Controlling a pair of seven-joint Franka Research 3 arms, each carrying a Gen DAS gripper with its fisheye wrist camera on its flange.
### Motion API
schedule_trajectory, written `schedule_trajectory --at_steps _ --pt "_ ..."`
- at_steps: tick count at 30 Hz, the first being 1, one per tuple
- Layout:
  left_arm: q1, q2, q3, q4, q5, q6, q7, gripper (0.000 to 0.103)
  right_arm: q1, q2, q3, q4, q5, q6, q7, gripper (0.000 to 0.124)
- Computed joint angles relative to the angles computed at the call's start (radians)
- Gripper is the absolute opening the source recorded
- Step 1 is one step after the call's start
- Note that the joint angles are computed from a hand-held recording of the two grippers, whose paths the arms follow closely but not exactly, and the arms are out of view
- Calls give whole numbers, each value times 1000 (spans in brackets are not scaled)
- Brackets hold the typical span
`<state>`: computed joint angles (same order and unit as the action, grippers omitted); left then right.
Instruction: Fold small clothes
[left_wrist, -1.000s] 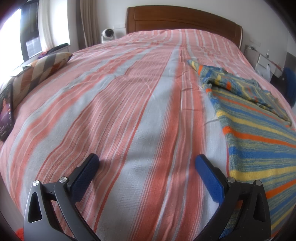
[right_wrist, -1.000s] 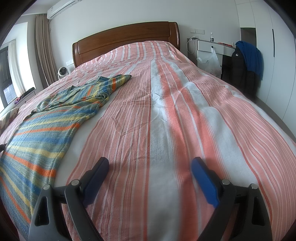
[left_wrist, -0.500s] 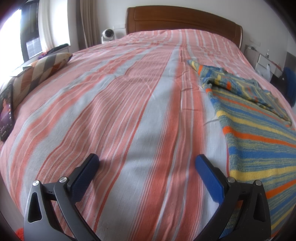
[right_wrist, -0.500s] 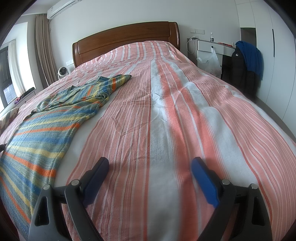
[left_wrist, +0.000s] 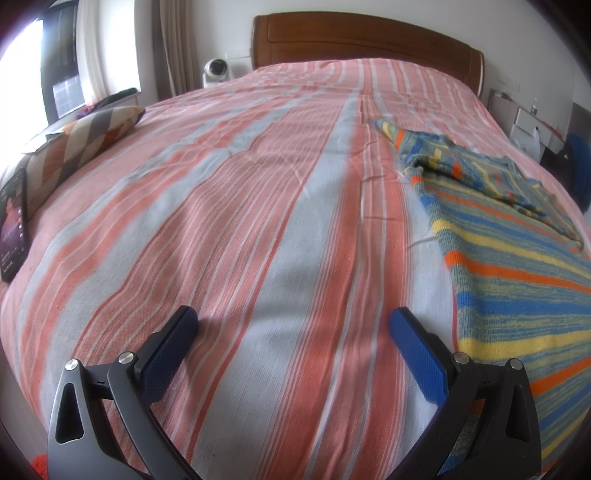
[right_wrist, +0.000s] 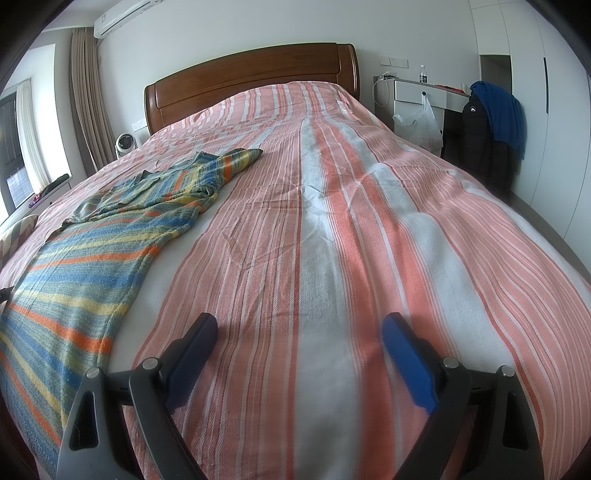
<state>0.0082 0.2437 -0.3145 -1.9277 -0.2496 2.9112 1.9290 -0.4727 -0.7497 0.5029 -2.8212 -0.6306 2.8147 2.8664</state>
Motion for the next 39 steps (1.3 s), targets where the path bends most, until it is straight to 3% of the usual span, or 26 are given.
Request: schedule_trajectory --at_steps 2,3,5,7,9,10,12,14,16,19,22,23,24,25,26,28,31,34,35,36,37,39 --pt "97 13 -98 0 79 9 -55 103 1 0 -1 0 -1 0 1 90" --pt "141 20 -144 3 53 9 -30 103 1 1 -1 0 -1 -1 0 90" --pt "174 22 -170 45 -2 -88 23 103 9 5 -8 3 3 -8 -6 91" --pt "231 -15 -208 68 -79 -249 92 102 66 35 -61 36 40 -77 -73 91" --pt "259 -69 -214 54 -178 -381 191 102 169 53 -143 92 109 -201 -172 90" --pt "268 -110 -207 36 -200 -465 243 102 211 30 -174 94 130 -208 -194 90" --pt "245 -168 -170 -15 -226 -536 333 101 331 -12 -261 86 213 -186 -283 90" --pt "227 -222 -151 -78 -212 -551 366 101 489 -31 -362 78 360 -161 -427 90" --pt "205 -259 -135 -121 -186 -540 376 97 601 -28 -421 80 455 -172 -510 88" --pt "172 -252 -98 -100 -180 -578 353 84 692 -6 -446 89 583 -247 -576 79" --pt "129 -248 -62 -81 -113 -624 302 71 710 19 -442 71 679 -255 -594 66" --pt "116 -250 -53 -88 -108 -613 307 60 702 29 -429 69 697 -251 -592 63" --pt "105 -247 -43 -84 -96 -620 304 31 692 38 -415 63 714 -235 -589 59" --pt "82 -241 -23 -74 -72 -632 283 9 698 58 -419 66 743 -228 -608 41" --pt "93 -228 -29 -52 -72 -669 279 3 694 66 -413 71 761 -236 -618 7" --pt "95 -211 -19 -17 -89 -705 260 2 692 62 -419 67 816 -211 -633 6" --pt "112 -145 3 120 -200 -828 257 2 675 27 -427 58 873 -143 -656 6" --pt "-36 -35 177 309 -353 -903 283 2 637 37 -432 85 890 -78 -693 6" --pt "-60 8 197 383 -367 -929 254 2 628 63 -452 108 894 -42 -726 6" --pt "-62 53 188 445 -388 -913 253 2 619 86 -464 128 899 -25 -751 6" --pt "-45 108 143 530 -356 -914 215 2 596 127 -473 162 892 -3 -777 6" --pt "25 247 -23 705 -240 -848 134 2 560 210 -491 229 878 32 -834 6"
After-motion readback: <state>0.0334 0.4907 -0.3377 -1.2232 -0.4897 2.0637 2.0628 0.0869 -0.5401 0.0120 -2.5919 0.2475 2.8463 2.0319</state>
